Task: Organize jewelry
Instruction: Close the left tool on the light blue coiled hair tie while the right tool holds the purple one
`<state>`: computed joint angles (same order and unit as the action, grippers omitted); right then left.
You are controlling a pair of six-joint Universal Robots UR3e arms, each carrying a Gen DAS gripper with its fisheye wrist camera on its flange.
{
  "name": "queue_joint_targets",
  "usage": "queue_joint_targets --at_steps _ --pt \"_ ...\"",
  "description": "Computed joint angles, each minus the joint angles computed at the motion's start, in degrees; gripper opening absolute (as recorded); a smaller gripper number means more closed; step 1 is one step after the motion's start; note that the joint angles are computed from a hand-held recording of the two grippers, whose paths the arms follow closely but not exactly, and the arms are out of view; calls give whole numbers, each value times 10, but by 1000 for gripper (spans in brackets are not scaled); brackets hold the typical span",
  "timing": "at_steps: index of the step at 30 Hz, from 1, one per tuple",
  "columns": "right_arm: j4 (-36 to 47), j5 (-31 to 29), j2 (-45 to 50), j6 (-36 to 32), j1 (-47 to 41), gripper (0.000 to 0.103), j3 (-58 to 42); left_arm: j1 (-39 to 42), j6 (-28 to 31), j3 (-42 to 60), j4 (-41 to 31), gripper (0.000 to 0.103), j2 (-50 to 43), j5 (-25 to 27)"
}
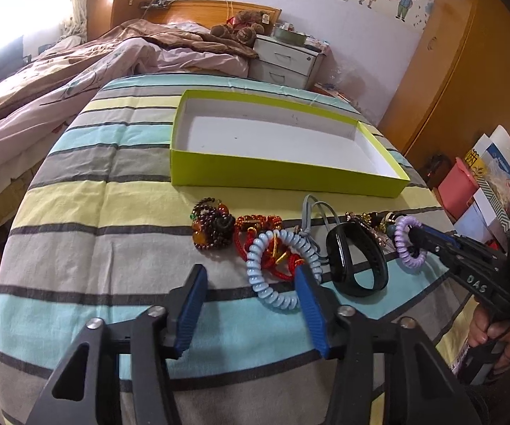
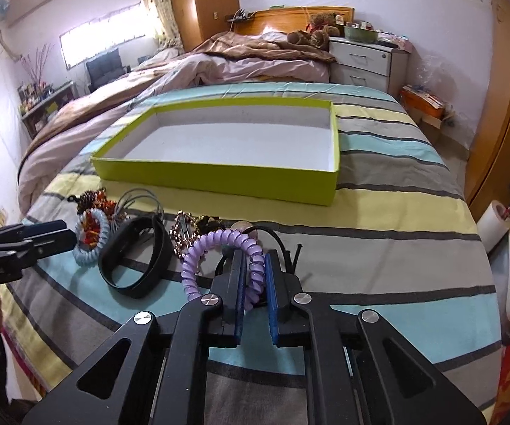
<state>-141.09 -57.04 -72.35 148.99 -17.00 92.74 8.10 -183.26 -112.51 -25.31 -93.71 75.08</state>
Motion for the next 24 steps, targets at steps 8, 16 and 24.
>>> queue_joint_targets --at_steps 8,16,24 --pt "-11 29 -22 17 -18 11 16 -12 -5 25 -15 37 -22 24" --pt "-25 41 -32 25 -19 11 28 -44 8 46 -31 12 -33 81" --pt "-25 48 -33 23 -25 11 31 -23 15 5 -27 10 13 38"
